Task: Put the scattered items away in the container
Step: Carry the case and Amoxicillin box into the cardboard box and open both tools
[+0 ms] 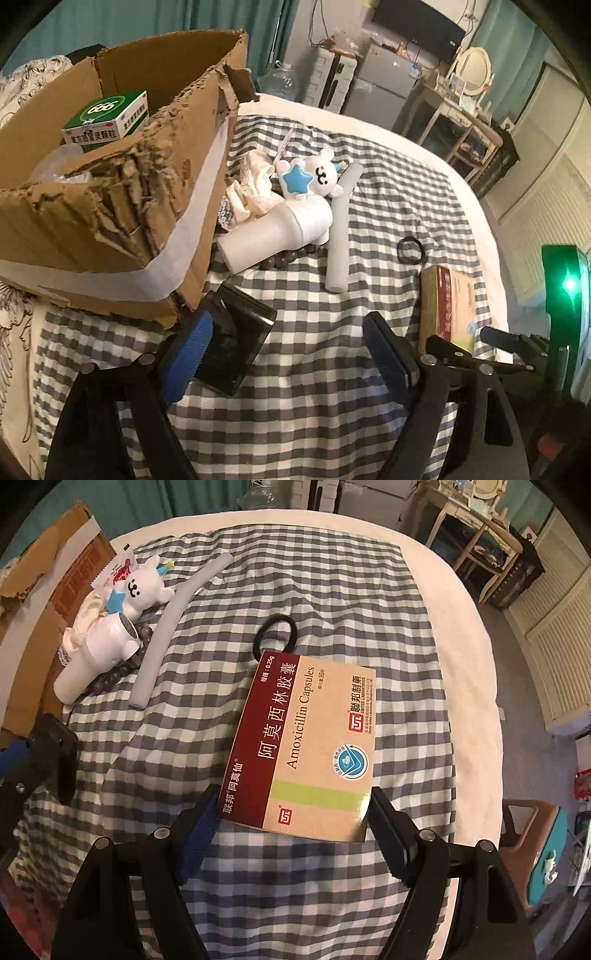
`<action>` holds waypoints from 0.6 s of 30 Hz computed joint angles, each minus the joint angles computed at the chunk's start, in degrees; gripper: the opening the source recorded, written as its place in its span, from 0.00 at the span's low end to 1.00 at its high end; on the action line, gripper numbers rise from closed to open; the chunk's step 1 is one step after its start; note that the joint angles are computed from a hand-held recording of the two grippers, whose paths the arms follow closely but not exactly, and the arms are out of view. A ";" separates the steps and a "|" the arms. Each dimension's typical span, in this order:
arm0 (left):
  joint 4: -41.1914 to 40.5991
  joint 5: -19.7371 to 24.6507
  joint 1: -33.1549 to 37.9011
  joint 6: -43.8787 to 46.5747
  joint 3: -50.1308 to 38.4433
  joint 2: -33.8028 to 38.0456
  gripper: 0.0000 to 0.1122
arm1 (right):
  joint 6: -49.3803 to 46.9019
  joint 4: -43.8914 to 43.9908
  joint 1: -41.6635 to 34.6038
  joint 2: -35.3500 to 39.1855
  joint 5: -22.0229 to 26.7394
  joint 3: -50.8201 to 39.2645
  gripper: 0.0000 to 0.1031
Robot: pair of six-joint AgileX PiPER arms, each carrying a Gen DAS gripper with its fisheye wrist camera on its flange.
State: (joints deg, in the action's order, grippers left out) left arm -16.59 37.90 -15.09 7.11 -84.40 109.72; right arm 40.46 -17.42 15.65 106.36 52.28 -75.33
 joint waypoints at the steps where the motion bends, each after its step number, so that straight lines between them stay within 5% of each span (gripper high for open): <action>1: 0.56 -0.81 -0.46 -0.26 0.15 0.18 0.80 | 0.65 -0.68 0.08 0.10 -0.14 -0.26 0.86; 9: 29.91 -9.34 -10.18 -19.35 4.10 1.45 0.87 | 0.55 1.01 -2.25 7.55 1.12 -4.66 0.90; 11: 34.13 -8.69 -11.72 -22.46 4.12 2.06 0.87 | -1.36 3.41 -3.20 6.90 -1.46 -3.35 0.74; 14: 34.58 -7.16 -12.97 -22.88 3.67 2.91 0.87 | 0.39 1.57 -2.33 3.92 -0.10 -3.90 0.74; 18: 46.65 -8.41 -14.71 -35.49 5.38 2.93 0.87 | 0.08 1.40 -1.38 -1.00 0.53 -3.88 0.74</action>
State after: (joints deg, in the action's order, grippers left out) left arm 30.06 29.50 -29.80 -28.38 -79.01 112.66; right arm 40.54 -16.02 14.27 105.36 52.81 -79.21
